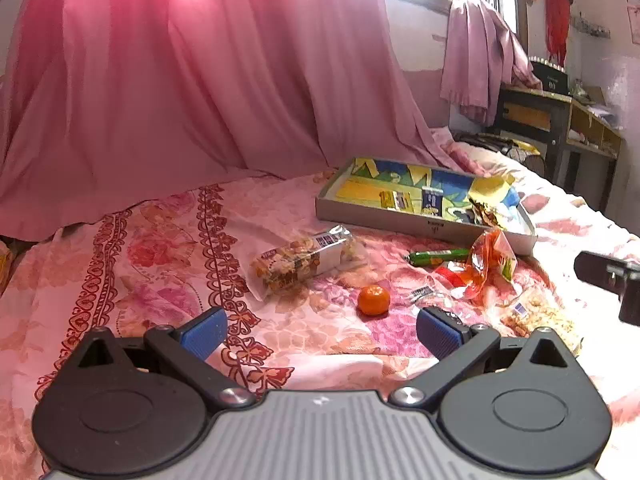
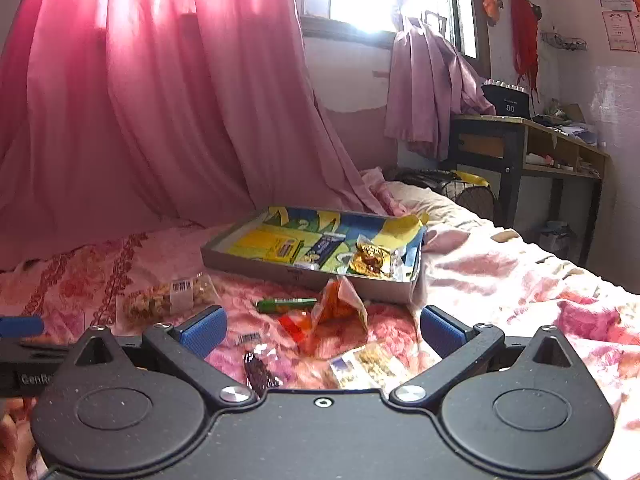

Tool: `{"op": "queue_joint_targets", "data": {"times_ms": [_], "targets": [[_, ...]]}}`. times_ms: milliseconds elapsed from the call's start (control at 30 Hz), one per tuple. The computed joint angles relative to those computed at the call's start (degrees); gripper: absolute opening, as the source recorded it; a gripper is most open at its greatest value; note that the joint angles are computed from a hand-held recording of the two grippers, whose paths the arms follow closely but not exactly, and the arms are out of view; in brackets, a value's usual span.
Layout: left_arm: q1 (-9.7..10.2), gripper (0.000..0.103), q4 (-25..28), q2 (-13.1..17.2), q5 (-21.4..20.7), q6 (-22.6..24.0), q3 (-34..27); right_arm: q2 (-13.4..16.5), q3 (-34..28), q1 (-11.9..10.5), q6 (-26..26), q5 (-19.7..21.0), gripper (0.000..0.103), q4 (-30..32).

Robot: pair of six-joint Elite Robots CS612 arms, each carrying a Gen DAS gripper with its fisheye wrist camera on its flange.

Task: Organize snacks
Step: 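Withdraw both tools from the tray toward the remaining snacks, then grasp the dark jerky pack with the left tool while the right tool grasps the cereal-crisp bag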

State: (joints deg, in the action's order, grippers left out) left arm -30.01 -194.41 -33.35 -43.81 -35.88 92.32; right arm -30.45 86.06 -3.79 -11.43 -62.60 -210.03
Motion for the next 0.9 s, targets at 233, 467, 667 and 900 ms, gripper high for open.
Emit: {"op": "queue_joint_targets", "data": {"times_ms": [233, 467, 667, 900], "targets": [[-0.10, 0.103, -0.1, 0.1, 0.6, -0.6, 0.5, -1.3, 1.2, 0.5, -2.2, -2.7, 0.102, 5.3], [0.73, 0.103, 1.0, 0.2, -4.1, -0.5, 0.8, -1.6, 0.6, 1.1, -3.8, -5.2, 0.102, 11.5], [1.30, 0.103, 0.1, 0.7, -8.4, 0.9, 0.5, -1.8, -0.4, 1.8, -6.1, -7.1, 0.102, 16.7], [2.52, 0.103, -0.2, 1.0, -12.4, 1.5, -0.5, -2.0, -2.5, 1.6, -3.6, -7.4, 0.102, 25.7]]}}
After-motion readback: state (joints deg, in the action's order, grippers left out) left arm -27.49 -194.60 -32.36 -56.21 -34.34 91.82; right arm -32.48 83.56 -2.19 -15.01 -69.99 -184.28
